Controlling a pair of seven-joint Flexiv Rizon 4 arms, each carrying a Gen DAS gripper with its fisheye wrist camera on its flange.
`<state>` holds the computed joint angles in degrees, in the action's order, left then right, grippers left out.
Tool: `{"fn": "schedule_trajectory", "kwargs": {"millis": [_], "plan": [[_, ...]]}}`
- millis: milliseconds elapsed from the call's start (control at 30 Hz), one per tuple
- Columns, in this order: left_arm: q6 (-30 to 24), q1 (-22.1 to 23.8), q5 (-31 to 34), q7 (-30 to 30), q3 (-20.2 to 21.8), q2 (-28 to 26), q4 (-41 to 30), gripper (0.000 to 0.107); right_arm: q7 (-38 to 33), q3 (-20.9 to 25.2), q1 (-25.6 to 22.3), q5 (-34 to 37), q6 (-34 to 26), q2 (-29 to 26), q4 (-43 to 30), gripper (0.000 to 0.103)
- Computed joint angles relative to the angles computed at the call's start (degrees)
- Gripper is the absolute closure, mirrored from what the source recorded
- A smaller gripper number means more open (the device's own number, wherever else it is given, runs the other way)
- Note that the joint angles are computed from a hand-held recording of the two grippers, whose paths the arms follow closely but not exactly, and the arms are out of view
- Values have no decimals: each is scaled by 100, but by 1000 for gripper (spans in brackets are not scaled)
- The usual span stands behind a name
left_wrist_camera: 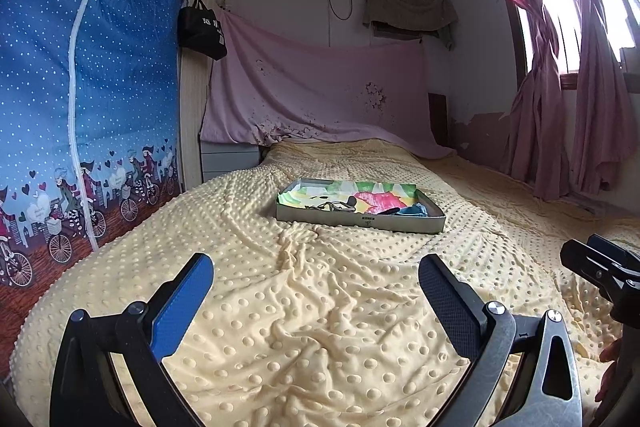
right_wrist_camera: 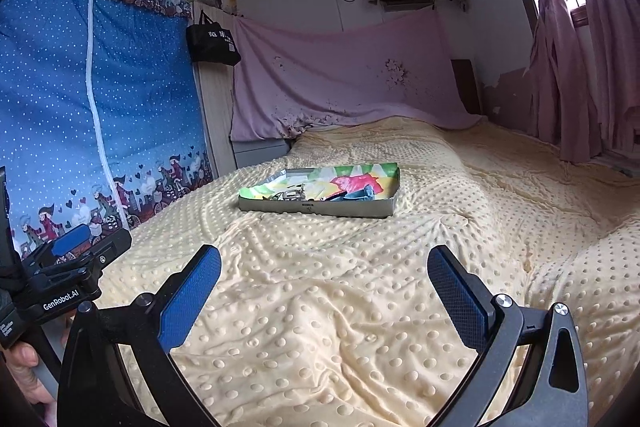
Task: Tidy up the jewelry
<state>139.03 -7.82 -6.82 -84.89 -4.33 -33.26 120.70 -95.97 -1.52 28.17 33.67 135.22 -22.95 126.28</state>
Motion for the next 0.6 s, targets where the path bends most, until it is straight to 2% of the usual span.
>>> {"fn": "schedule_trajectory", "kwargs": {"millis": [600], "plan": [[140,-84,-93,99,10,-81,26,4,-9,-167,139,160,-132,-232,-201,1]]}}
